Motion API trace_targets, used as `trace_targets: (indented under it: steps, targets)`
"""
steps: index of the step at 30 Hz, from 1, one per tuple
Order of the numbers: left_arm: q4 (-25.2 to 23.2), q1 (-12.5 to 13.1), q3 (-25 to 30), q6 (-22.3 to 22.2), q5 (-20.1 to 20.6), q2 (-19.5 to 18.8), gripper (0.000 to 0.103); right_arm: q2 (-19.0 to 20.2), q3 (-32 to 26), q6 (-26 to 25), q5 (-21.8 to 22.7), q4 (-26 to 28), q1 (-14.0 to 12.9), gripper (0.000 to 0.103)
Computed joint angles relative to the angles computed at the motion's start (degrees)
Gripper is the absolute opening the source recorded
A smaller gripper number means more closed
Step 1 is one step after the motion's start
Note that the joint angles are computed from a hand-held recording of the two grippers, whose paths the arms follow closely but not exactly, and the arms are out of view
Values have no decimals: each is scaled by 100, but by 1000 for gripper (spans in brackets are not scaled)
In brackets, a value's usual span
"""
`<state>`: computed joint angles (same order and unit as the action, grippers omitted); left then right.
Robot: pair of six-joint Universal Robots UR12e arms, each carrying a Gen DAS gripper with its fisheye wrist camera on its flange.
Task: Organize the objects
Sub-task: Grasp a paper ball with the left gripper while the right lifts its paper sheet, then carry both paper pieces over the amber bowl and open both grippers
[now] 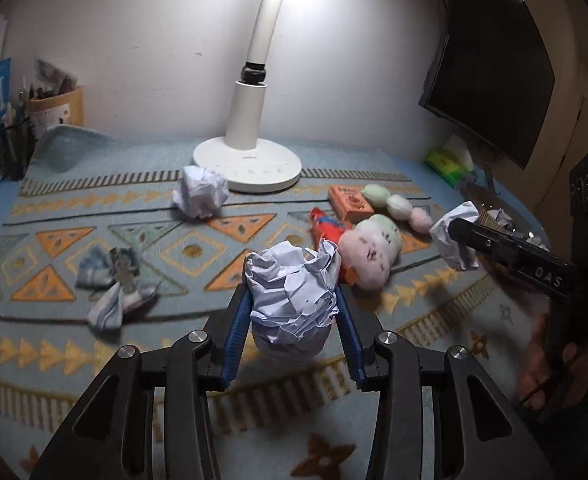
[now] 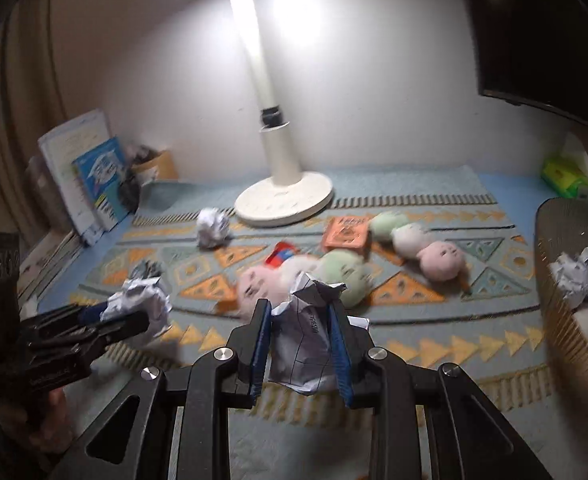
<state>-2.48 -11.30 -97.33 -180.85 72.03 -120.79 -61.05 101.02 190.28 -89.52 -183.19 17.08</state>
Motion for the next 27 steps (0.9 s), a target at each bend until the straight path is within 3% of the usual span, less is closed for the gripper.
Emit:
trace_targets:
  steps: [3, 6, 9, 10, 13, 17, 23, 26, 27]
  targets:
    - [142, -16, -264, -108, 159, 95, 39, 67, -8, -246, -534, 155, 239, 31]
    - [239, -61, -349, -132, 444, 114, 39, 4, 44, -189, -569, 392, 274, 38]
    - [392, 42, -384, -453, 197, 97, 40, -126, 313, 62, -496, 49, 208, 79]
    - [302, 81, -381, -560, 111, 96, 40, -162, 407, 187, -540, -113, 196, 88]
    - [194, 149, -365, -787, -69, 74, 40, -230, 491, 513, -208, -73, 98, 89]
    - [189, 161, -363, -802, -161, 66, 40, -171, 302, 858, 328, 602, 1, 93]
    - [419, 184, -429, -708, -358, 70, 40, -21, -65, 979, -8, 1378, 104, 94]
    - [296, 194, -395, -729, -394, 61, 40, 11, -128, 1204, -57, 1408, 96, 94]
    - [298, 195, -395, -727, -395, 60, 40, 23, -135, 1275, 17, 1400, 71, 88]
